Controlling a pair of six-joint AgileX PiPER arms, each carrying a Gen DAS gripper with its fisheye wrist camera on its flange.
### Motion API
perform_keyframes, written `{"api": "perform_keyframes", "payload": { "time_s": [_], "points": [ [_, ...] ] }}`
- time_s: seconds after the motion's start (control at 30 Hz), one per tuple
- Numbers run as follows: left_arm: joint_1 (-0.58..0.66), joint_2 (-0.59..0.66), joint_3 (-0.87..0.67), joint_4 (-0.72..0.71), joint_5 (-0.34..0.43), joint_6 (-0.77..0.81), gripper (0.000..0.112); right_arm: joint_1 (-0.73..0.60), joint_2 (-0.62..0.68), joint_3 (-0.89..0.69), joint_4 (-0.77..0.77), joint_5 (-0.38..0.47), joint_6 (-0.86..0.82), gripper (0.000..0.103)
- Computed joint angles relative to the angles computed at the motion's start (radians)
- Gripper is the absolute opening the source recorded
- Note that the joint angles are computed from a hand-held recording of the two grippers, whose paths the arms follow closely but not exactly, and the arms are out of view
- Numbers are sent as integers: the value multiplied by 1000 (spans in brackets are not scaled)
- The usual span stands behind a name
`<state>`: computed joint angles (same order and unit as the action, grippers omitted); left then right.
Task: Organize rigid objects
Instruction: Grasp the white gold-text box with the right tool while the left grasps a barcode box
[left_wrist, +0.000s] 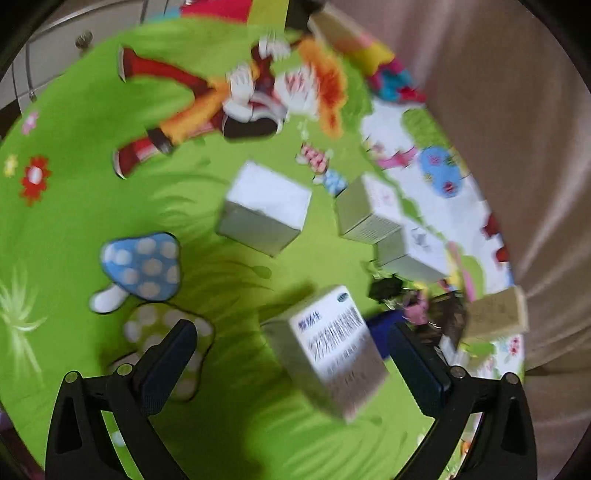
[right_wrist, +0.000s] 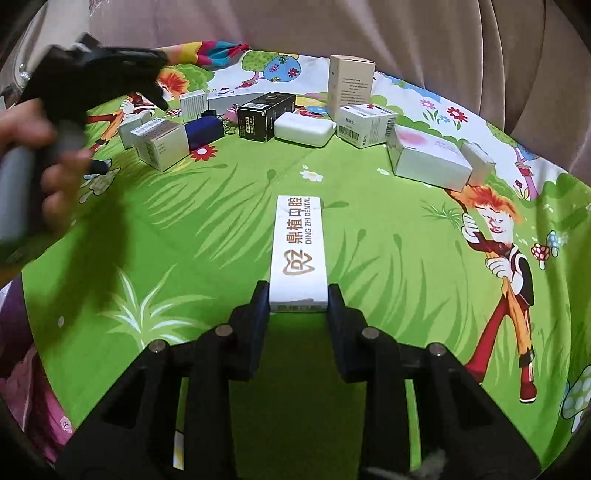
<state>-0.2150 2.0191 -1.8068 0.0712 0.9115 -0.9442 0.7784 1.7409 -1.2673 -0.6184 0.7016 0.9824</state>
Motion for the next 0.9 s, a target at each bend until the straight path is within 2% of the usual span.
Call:
{"api": "perform_keyframes", "payload": {
  "time_s": [0.03,0.1,0.17,0.23,0.3,0.43,0.57,0.6,0.7,0.8,0.83,0.9],
  "points": [
    [-11,23,-41,23,31,28,103,-8,0,2,10,-11,-9,35],
    [-28,61,-78,8,61,190,103,-18,-2,7,19,-27,-18,35],
    [-34,3,38,29,-21,257,103,-19,-3,9,21,-30,-18,35],
    [-22,-75,180,63,-99,238,103,-19,-3,9,23,-31,-20,35],
    [12,-123,266,36,-138,304,103,-20,-3,7,25,-31,-23,35],
    [51,-126,289,-35,-171,447,103,-19,1,1,25,-25,-23,35],
    [4,-110,240,57,-123,406,103,-65,-26,33,94,-91,-50,36],
    [-9,-110,249,76,-131,371,103,-86,-26,30,112,-90,-51,36],
    [-3,-116,258,28,-111,320,103,-121,-3,-8,133,-62,-79,43],
    [-49,-65,188,152,-45,254,103,-149,48,-85,209,-43,-225,57],
    [-66,-52,185,209,-56,237,103,-149,60,-102,219,-38,-255,62],
    [-75,-67,242,232,-157,310,101,-125,75,-111,161,-31,-241,61]
  ]
}}
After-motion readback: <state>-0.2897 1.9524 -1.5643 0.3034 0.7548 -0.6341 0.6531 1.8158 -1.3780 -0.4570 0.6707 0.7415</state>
